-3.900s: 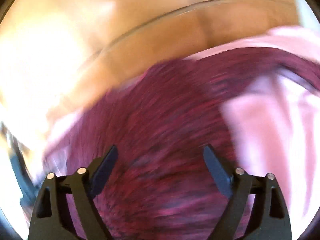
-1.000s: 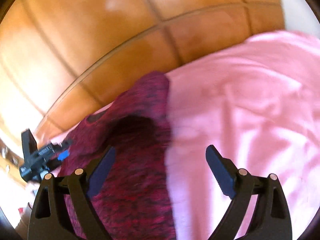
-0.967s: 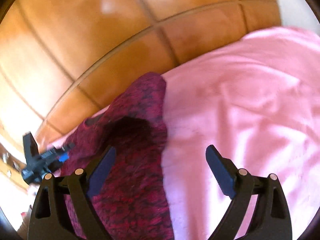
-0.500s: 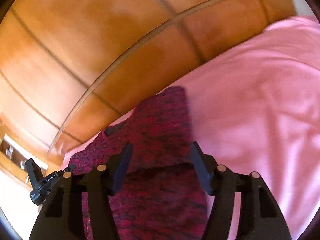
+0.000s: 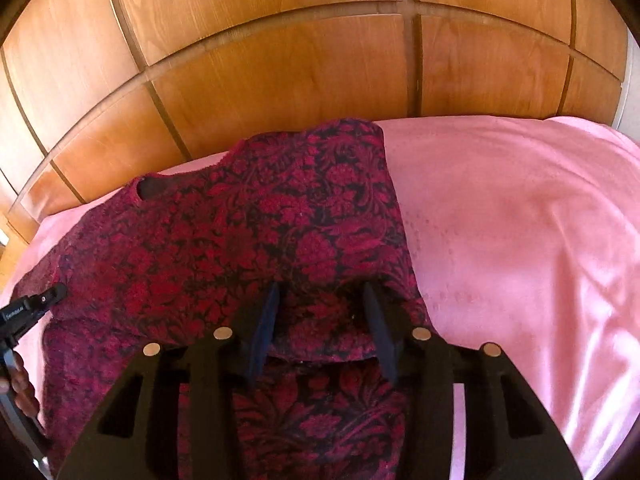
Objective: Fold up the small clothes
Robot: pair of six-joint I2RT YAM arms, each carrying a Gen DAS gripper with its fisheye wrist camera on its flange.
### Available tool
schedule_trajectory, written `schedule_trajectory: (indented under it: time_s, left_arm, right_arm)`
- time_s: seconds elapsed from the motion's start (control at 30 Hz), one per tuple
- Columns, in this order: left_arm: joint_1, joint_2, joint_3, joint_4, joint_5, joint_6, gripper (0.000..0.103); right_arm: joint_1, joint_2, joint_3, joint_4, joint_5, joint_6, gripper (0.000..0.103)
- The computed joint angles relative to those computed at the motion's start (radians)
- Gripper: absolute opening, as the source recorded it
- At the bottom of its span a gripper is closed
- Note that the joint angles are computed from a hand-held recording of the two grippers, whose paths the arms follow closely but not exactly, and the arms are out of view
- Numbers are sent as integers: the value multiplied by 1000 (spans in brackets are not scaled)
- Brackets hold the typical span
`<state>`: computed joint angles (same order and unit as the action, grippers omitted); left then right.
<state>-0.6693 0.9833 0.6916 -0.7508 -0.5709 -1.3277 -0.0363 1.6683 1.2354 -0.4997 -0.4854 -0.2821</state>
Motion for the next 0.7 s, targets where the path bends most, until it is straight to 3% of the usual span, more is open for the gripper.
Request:
schedule_trajectory:
  time_s: [0.03,0.13,0.4,0.47,0.5,0.53,0.6,0.63,0.7]
  left_arm:
    - [-7,-8,5,-9,-8,0,2]
    - [-4,-5,23,-11,-26,44,2]
    - [84,13,-16,30,54,81,2]
    - [94,17,-38,23,70,44,8]
    - [77,14,-34,-4,43,1,19]
    - [56,18,-18,-40,8,-41,27]
    - [-30,48,49,-162,-129,-169,33]
    - [-51,56,69,-185,-166,-188,41]
    - [-86,77,105,-164,-221,-145,44]
  right_arm:
    - [16,-8,8,18,1,20,62]
    - [54,-1,60,28,11,55,68]
    - [186,259,277,19,251,88,67]
    - [182,286,268,56,231,106,68]
    - [183,272,232,102,231,108,68]
    - [186,265,217,120,238,107,68]
    - [185,253,189,145,240,101,69]
    - [184,246,176,155,240,99,70]
    - [188,241,165,169,246,99,70]
